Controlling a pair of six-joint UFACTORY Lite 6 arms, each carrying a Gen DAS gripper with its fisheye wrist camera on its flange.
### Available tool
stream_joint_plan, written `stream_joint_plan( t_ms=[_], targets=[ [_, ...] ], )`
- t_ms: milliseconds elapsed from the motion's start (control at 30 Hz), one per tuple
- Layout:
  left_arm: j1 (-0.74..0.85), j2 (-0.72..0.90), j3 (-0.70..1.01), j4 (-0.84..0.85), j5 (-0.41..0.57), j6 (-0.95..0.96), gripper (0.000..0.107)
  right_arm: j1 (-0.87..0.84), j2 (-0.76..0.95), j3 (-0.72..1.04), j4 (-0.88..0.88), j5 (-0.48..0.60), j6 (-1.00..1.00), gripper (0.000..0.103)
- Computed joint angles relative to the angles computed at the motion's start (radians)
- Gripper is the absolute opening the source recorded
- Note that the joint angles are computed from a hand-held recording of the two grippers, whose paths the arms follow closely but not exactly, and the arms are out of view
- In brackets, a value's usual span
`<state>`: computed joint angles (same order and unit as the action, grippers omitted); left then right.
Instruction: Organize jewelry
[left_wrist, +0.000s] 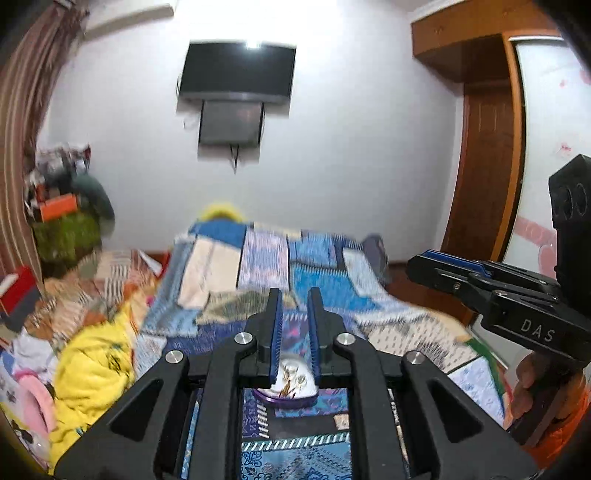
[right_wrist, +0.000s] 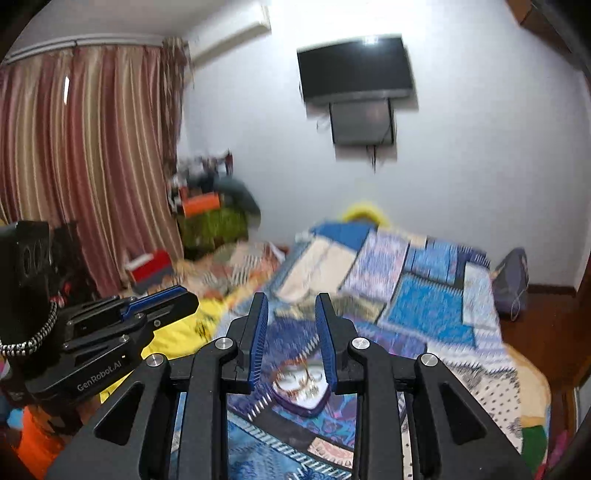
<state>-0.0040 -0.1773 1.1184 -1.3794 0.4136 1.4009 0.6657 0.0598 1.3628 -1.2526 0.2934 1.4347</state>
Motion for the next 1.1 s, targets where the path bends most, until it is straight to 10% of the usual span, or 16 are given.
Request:
stream_joint_plan(
  t_ms=[100, 333, 500, 1100],
  targets=[
    [-0.010, -0.130, -0.055, 0.015, -0.041, -0.016, 0.023, 0.077, -0.097, -0.070, -0.219, 0.091, 0.226, 0.045],
    [-0.016, -0.335, -0.147, 0.041, -0.117, -0.076, 0.089, 0.250, -0.184, -0.141, -0.398, 0.383, 0.381, 0.085],
    [-0.055, -0.398, -0.181, 0.103, -0.199, -0.142, 0.096, 0.280, -0.161, -0.140, -0.436, 0.480, 0.434, 0.102],
    [-0.071, -0.449, -0.228, 0.257, -0.227, -0.302, 0.097, 0.302, -0.224, -0.211, -0.396, 0.467, 0.430, 0.103]
  ],
)
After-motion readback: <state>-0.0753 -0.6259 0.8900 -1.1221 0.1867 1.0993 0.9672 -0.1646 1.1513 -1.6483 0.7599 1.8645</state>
